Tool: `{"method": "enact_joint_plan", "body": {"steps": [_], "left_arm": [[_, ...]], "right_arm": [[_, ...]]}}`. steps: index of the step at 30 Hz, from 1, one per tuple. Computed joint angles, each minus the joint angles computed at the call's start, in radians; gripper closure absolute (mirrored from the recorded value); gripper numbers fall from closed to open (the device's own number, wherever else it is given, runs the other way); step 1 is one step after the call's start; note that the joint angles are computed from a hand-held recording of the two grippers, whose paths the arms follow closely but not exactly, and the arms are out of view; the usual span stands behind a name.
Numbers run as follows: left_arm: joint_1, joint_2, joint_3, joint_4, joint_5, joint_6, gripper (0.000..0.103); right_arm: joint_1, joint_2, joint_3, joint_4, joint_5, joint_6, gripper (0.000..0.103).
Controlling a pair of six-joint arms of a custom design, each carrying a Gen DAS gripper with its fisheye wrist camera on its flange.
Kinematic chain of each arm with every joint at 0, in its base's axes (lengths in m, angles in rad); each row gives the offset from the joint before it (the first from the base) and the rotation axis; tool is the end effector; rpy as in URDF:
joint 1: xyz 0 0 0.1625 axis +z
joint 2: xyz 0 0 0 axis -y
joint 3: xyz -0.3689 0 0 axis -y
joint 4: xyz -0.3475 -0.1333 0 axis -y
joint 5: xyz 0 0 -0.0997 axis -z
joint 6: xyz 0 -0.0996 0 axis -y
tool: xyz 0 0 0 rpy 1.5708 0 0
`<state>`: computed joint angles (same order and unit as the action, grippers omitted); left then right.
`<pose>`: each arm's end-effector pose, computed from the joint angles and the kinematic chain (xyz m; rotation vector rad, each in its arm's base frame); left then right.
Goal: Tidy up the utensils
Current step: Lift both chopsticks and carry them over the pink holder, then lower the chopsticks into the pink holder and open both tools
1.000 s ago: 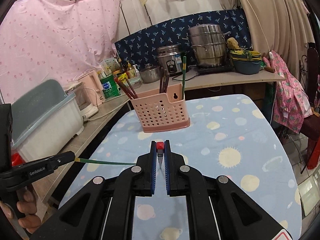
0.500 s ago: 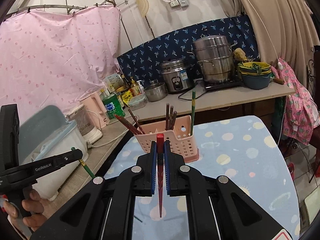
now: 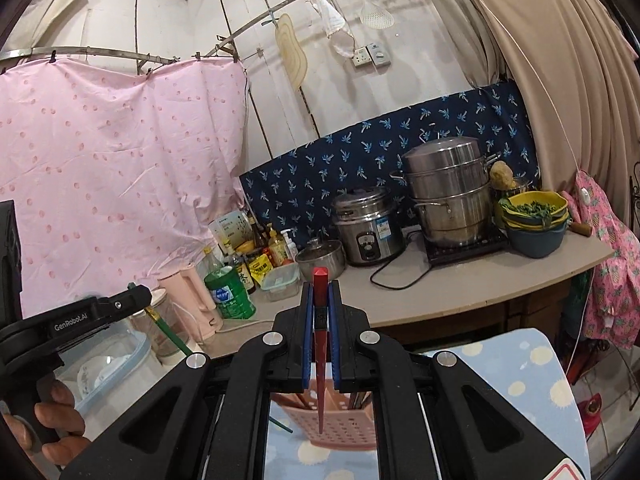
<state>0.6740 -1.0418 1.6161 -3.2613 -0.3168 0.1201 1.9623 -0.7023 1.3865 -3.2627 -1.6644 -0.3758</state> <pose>-0.2871 -0.5211 0.3681 0.1674 1.9960 -1.5552 0.3771 -0.5886 0.2125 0.9407 -2.5157 1.4812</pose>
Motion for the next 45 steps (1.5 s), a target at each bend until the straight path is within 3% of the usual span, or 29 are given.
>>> {"method": "enact_joint_plan", "body": {"steps": [2,6,10,16,21,27,29,31,36,40,45], "left_arm": [[0.022,0.055,-0.085,-0.069,-0.008,0.103,0.096],[0.071,0.119,-0.179,-0.1,-0.026,0.17,0.096],[0.123,0.139,-0.19,-0.045,-0.046,0.116,0.096],[0.187,0.142,-0.172,0.059,-0.084,-0.002,0.096],[0.21,0.145,-0.161,0.081,-0.1,-0.028,0.096],[0.212,0.127,-0.128,0.12,-0.086,-0.075,0.091],[0.208,0.116,-0.111,0.136,-0.079,-0.095,0.074],[0.199,0.116,-0.099,0.111,-0.057,-0.079,0.065],[0.17,0.09,-0.042,0.117,-0.023,-0.086,0.063],[0.143,0.067,0.014,0.113,0.011,-0.101,0.055],[0.105,0.013,0.107,0.209,0.055,-0.199,0.052]], "right_arm": [[0.0,0.044,-0.079,0.027,-0.005,0.005,0.096],[-0.005,0.131,-0.216,0.085,-0.029,0.004,0.096],[-0.022,0.199,-0.3,0.132,-0.053,-0.007,0.096],[-0.05,0.26,-0.355,0.181,-0.08,-0.019,0.096],[-0.065,0.283,-0.371,0.226,-0.096,-0.031,0.096],[-0.064,0.265,-0.329,0.215,-0.103,-0.057,0.089],[-0.063,0.251,-0.306,0.207,-0.102,-0.064,0.085],[-0.061,0.233,-0.276,0.19,-0.1,-0.067,0.079],[-0.058,0.174,-0.188,0.154,-0.084,-0.062,0.079],[-0.054,0.127,-0.105,0.126,-0.08,-0.067,0.079],[-0.05,0.064,0.022,0.07,-0.076,-0.083,0.075]]}}
